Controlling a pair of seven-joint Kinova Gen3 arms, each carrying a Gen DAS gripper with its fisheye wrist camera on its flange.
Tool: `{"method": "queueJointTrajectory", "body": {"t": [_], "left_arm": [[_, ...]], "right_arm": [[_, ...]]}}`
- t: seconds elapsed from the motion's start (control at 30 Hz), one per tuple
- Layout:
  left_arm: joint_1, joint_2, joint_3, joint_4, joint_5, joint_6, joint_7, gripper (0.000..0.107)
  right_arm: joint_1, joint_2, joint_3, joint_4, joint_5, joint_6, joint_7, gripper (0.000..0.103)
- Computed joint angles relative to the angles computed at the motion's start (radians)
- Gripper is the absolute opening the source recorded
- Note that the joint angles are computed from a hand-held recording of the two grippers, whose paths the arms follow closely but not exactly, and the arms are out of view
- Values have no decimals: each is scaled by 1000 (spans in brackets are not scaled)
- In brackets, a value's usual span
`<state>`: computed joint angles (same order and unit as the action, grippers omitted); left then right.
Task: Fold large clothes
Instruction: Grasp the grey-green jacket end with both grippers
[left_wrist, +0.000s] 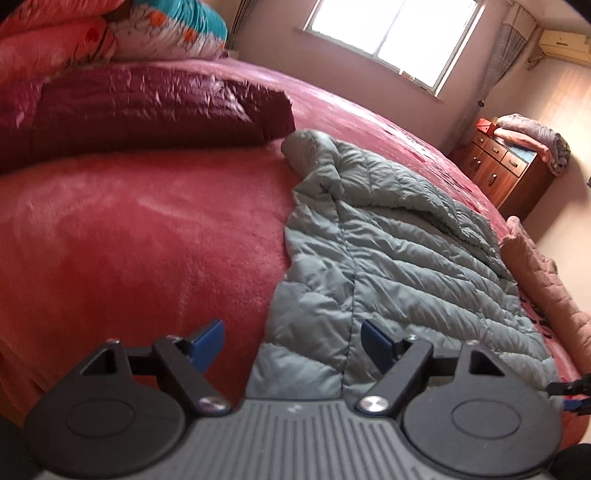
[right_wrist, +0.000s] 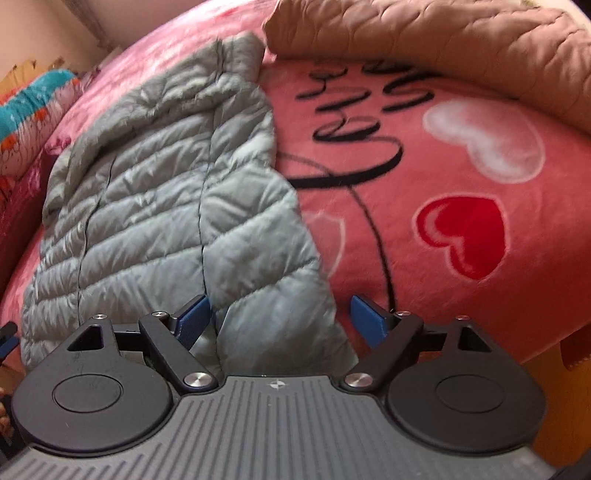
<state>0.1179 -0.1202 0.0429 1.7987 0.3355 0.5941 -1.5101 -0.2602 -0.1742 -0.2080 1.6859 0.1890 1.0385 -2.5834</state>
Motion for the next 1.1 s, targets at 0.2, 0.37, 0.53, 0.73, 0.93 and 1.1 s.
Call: {"method": "queueJointTrajectory", "body": {"t": [0.2, 0.37, 0.53, 0.73, 0.93, 1.1], "left_arm": [[4, 30, -22, -20, 84, 59, -89, 81], [-3, 53, -28, -33, 197, 116, -232, 79], [-21, 65, -22, -36, 251, 143, -286, 79], [-41, 84, -18, -54, 297, 202, -349, 79], [-47, 103, -1, -73, 283, 229, -355, 85], [-48, 110, 6, -83, 282, 244, -363, 71]], "right_arm": [[-3, -2, 53, 17, -116, -29, 116, 103], [5, -3, 102, 25, -250, -46, 257, 100], [20, 1, 137, 19, -361, -25, 377, 80], [28, 29, 124, -3, -406, -6, 448, 41], [13, 68, 80, -46, -333, 12, 391, 36], [-8, 89, 61, -61, -275, 11, 348, 34]]}}
